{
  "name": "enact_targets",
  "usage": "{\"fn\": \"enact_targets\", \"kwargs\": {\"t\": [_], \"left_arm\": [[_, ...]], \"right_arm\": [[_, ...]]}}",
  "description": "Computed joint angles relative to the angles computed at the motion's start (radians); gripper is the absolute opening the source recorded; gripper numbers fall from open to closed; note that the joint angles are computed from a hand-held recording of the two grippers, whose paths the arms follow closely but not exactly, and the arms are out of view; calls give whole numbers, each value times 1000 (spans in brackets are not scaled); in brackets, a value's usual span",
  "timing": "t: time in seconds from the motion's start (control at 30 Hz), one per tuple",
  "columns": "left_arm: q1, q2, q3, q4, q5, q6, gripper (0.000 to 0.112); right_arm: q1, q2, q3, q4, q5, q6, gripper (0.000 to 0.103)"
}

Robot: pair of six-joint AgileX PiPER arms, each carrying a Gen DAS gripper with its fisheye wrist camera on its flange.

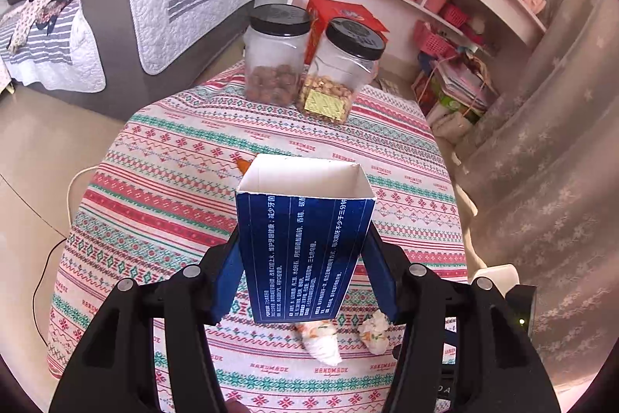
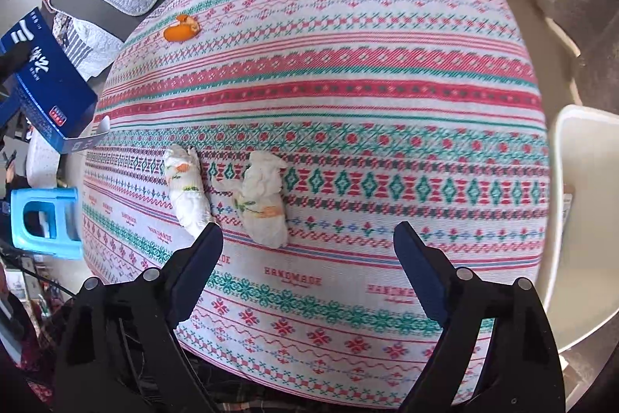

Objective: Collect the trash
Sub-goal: 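Grasp the blue rectangular box with the left gripper and lift it, then grasp a crumpled white tissue with the right gripper while left holds the blue box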

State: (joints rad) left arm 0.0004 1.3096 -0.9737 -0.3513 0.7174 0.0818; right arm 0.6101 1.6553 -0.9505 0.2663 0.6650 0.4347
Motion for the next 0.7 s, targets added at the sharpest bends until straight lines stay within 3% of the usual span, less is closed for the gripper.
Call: {"fn": "enact_targets", "kwargs": {"t": [0.13,0.2,0.33,0.57,0.67,0.7], "left_arm": [[90,-6,28,-80,24,121,56],[120,11,27,-106,33,157,56],[146,14,36,-125,44,201,56],[164,24,50,-123,43,219,56],[172,24,56,-116,40,216,56],[174,25,58,-112,38,213,56]], "right_arm": [[36,79,-53,-4,-11,18,83],[51,113,-80,-22,-2,24,74],[75,133,-107,-106,-7,99,71],[126,186,-176,-222,23,180,49],[142,179,-168,-233,7,181,31],[143,178,-171,-242,12,189,31]]}}
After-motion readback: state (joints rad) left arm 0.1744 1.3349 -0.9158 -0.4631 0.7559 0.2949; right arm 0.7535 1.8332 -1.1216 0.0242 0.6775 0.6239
